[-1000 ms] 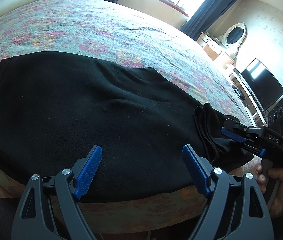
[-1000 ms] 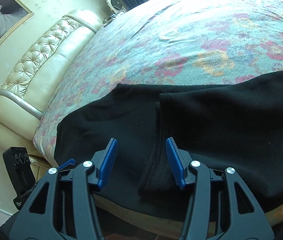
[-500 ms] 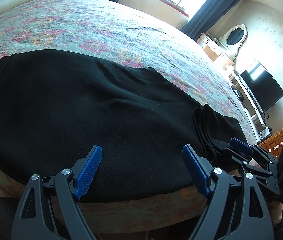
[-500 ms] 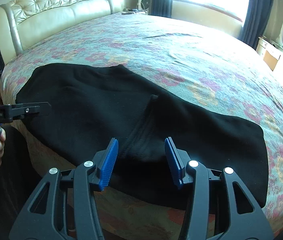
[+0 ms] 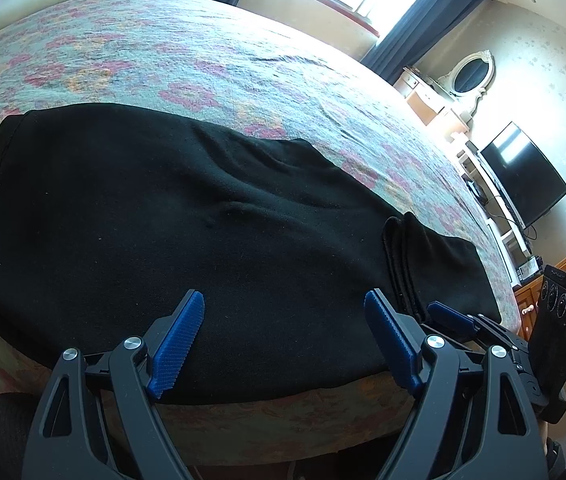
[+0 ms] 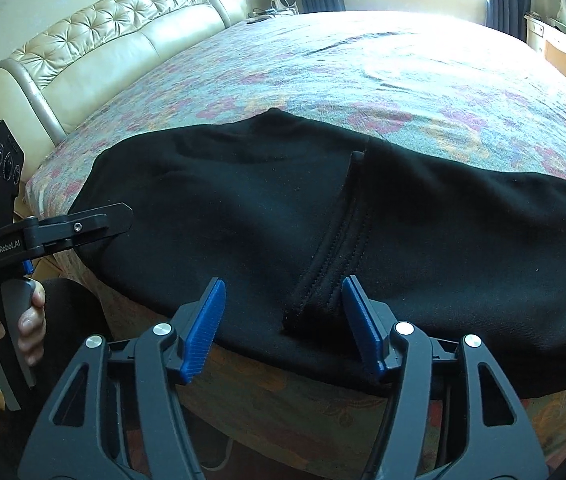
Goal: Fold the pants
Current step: 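Move the left gripper to the end of the black pants and grasp it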
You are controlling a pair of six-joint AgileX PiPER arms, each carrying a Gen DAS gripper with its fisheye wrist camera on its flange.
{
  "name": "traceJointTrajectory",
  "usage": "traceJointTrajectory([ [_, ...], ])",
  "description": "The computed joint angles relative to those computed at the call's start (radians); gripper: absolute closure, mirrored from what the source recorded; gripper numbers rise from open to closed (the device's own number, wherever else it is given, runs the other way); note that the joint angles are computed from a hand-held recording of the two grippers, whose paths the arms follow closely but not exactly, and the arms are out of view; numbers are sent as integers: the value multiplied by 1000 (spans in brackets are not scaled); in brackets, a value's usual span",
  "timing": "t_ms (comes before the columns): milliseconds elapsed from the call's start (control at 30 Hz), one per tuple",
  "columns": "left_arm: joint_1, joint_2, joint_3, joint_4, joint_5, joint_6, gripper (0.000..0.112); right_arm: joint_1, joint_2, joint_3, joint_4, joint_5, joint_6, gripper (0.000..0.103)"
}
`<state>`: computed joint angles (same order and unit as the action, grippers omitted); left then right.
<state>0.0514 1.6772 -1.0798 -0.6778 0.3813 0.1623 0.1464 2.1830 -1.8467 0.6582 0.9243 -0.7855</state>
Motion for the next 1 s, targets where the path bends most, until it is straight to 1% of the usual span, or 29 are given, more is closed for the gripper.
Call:
traceJointTrajectory([
  [100, 31, -30, 0, -81, 16, 78, 31, -17, -27, 19, 64, -1, -33, 42],
  [167, 68, -60, 2, -144, 40, 160, 31, -24, -42, 25, 91, -9, -56, 42],
  [233, 123, -98, 18, -224, 62, 268, 31, -39, -34, 5, 111, 10, -61, 42],
  [367, 306, -159, 69, -368, 141, 504, 31, -64, -3, -33, 130, 36, -33, 42],
  [433, 420, -150, 64, -359, 211, 544, 31, -72, 11, -42, 139, 44, -18, 42],
  [567, 648, -82, 64, -400, 324, 621, 31, -74, 26, -47, 156, 57, -8, 42],
  [633, 737, -9, 40, -441, 412, 643, 31, -71, 28, -49, 159, 65, -8, 42],
  [700, 797, 83, -8, -456, 516, 632, 31, -65, 28, -47, 159, 70, -5, 42],
  [767, 821, 157, -43, -478, 587, 640, 31, -59, 32, -53, 153, 78, 7, 42],
  [833, 826, 214, -66, -515, 655, 687, 31, -53, 33, -53, 141, 76, 17, 41],
  [867, 819, 236, -84, -511, 671, 693, 31, -52, 34, -55, 132, 78, 23, 41],
  [933, 795, 255, -118, -462, 660, 692, 31, -48, 34, -50, 121, 78, 30, 41],
  [1000, 793, 269, -153, -437, 680, 706, 31, -46, 30, -42, 118, 75, 33, 41],
])
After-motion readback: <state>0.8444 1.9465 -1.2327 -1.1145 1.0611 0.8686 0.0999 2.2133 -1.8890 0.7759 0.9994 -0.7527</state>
